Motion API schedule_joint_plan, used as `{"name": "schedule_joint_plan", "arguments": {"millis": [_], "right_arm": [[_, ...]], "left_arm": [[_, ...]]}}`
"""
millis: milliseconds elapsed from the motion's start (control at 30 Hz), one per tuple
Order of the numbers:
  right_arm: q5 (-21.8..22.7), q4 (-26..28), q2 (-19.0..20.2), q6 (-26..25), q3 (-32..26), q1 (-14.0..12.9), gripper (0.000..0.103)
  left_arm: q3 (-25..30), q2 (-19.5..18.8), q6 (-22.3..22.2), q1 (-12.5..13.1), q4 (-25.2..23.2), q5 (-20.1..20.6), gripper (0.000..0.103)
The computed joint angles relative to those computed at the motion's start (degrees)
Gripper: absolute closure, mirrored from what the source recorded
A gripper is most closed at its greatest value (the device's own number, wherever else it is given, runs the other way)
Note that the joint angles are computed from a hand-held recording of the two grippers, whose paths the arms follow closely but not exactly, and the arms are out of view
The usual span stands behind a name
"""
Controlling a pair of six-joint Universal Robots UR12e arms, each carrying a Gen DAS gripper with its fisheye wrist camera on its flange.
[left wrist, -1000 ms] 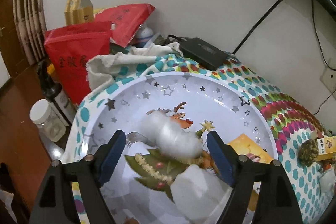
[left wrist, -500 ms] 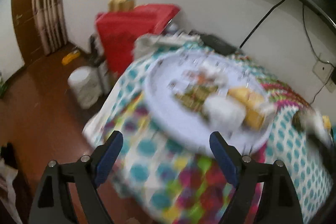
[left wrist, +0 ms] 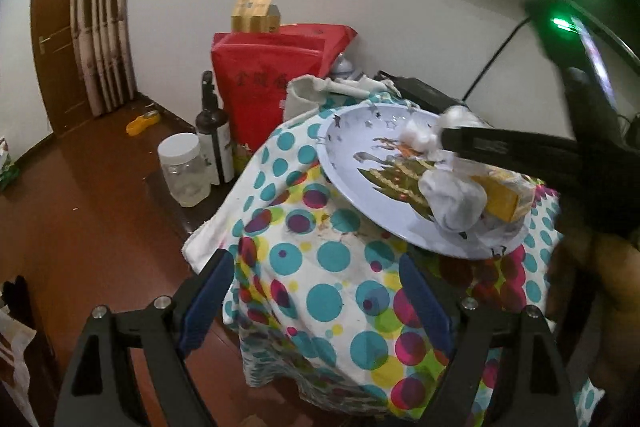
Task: Organize objects
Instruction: 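Lower the plastic bundle onto the plate and open the right tool, then grasp the braided rope ball with the left tool while the right tool grasps the white towel roll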
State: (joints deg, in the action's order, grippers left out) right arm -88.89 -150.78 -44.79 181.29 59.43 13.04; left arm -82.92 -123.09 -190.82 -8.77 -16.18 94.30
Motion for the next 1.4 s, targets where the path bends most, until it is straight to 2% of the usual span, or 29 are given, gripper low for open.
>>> {"name": "schedule_joint_plan", "arguments": {"millis": [100,267,333,367,400,467,533,700,767,867,1100,1233,1333,1400], "right_arm": [[-0.67,2.5,1.56,-0.77,-2.53,0.33,0.065],[-1.38,1.95,1.94,-1.59,-2.89,0.5,0.058],[-1.82,1.08,1.48,-1.6,-2.14,0.48,0.036],[-1.93,-0.08,1.13,-1.25,-1.46,0.42,0.031],[-1.62,-1.68,0.57,-1.03,-0.44,0.28,0.025],[-1.22,-5.25,-1.24,-0.56,2.56,-0.17,0.022],[-0.71,-8.47,-3.5,0.16,6.26,-0.95,0.016],[-5.82,-17.45,-10.5,1.22,19.17,-3.85,0.008],[-7.03,-18.81,-12.32,1.95,22.77,-5.14,0.007],[-9.7,-20.21,-14.79,2.75,27.76,-7.16,0.007],[-12.26,-23.21,-18.59,5.1,34.93,-11.24,0.007],[-9.52,-24.07,-19.68,7.68,37.13,-13.89,0.007],[-7.42,-21.07,-19.67,9.84,36.99,-15.29,0.006],[-4.23,-19.54,-19.83,12.2,37.07,-16.42,0.006]], "left_arm": [[0.18,-0.08,-0.21,0.03,-0.31,0.03,0.016],[0.38,-0.26,-0.64,-0.02,-0.84,0.5,0.016],[0.5,-0.37,0.4,-0.27,-0.78,0.67,0.016],[0.51,-0.43,1.07,-0.48,-0.45,1.27,0.016],[0.42,-0.46,2.02,-0.7,0.29,1.74,0.016],[-0.02,-0.35,3.71,-0.9,2.38,1.05,0.016],[-0.6,-0.1,4.83,-0.82,4.61,-1.47,0.016],[-1.13,0.1,9.96,-1.95,9.05,-8.26,0.016],[0.0,-0.55,11.19,-3.02,9.59,-9.72,0.016],[2.67,-1.95,12.09,-4.76,8.03,-13.45,0.016],[9.17,-5.52,13.9,-8.91,1.57,-12.39,0.016],[13.65,-7.98,16.16,-10.38,-1.57,-11.12,0.016],[18.97,-10.48,17.45,-11.13,-6.29,-12.85,0.016],[21.95,-12.05,18.55,-11.8,-8.5,-12.48,0.016]]}}
